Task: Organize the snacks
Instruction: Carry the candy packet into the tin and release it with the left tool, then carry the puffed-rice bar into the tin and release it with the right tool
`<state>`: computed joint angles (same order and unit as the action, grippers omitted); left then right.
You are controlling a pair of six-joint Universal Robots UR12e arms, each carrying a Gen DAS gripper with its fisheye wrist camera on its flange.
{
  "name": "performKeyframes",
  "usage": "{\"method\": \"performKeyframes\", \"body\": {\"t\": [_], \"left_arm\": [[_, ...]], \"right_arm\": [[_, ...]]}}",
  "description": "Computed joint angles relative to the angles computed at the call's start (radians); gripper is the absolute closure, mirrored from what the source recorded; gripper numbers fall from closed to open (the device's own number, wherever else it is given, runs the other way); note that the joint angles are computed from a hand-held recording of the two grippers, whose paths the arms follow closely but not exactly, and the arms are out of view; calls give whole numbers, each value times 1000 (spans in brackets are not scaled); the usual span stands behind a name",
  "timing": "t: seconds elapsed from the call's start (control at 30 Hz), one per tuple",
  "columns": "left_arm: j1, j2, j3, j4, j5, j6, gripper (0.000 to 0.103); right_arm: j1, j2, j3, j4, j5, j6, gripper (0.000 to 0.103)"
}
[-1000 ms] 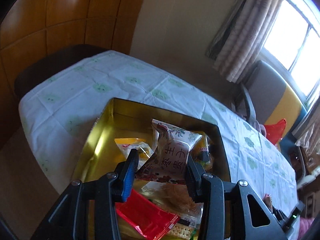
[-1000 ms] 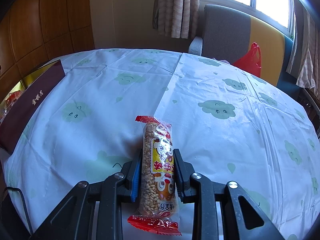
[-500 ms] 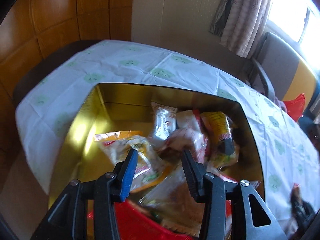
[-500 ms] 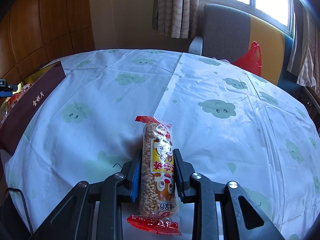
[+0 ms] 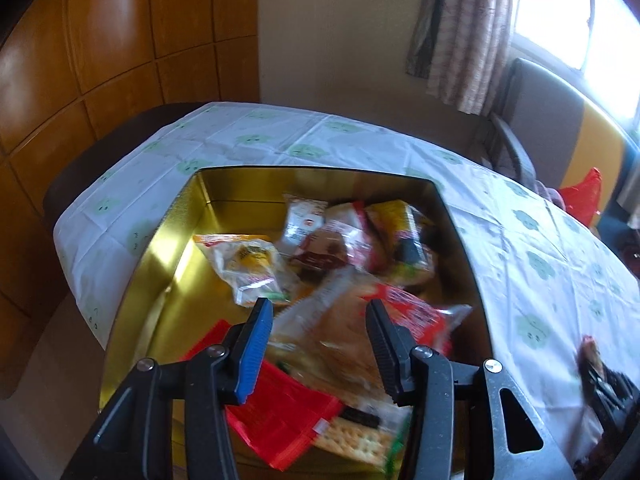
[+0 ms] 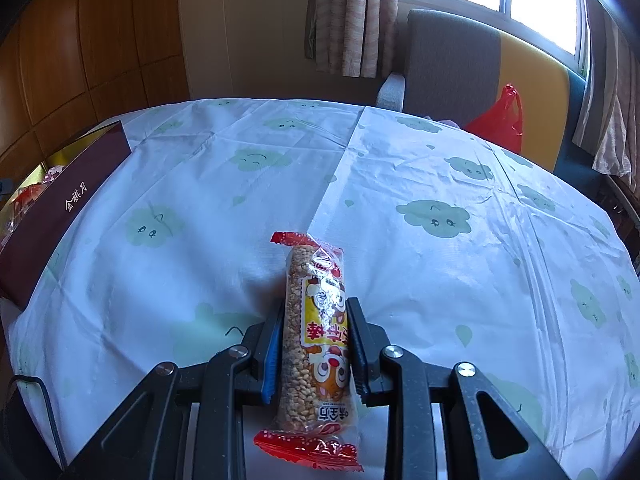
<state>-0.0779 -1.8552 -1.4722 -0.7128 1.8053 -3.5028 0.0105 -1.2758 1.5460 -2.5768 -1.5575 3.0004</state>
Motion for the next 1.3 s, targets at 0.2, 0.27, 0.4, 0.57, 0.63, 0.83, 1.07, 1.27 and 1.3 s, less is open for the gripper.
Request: {"method": "performKeyframes", "body": {"t": [0.2,0.27,0.4,0.57,0.63,0.83,1.07,1.27,1.3], "left_arm": [[-17,16,-15,11,-10,21,53],[-18,19,-19,12,-12,20,53],[-19,28,-32,13,-20,16,53],[-16,38,-46,16,-19,7,54],[-15,41,-53,21,-16,8,54],[-8,50,-71,26,-4,-10,54],[-5,57,-84,37,28,-28,54],[4,65,-95,35,47,-50,54],[7,68,-98,37,53,-58,54]], "right_arm": [[3,2,-2,-1,-10,-3,74],[3,1,-1,-1,-11,-5,74],[6,2,-2,-1,-20,-8,74],[9,3,-2,-3,-33,-13,74],[9,2,-2,-3,-35,-15,74],[12,3,-2,-4,-45,-19,74],[18,4,-6,7,-69,-16,74],[22,13,-61,126,-72,29,75],[19,13,-73,149,-45,45,75]]}}
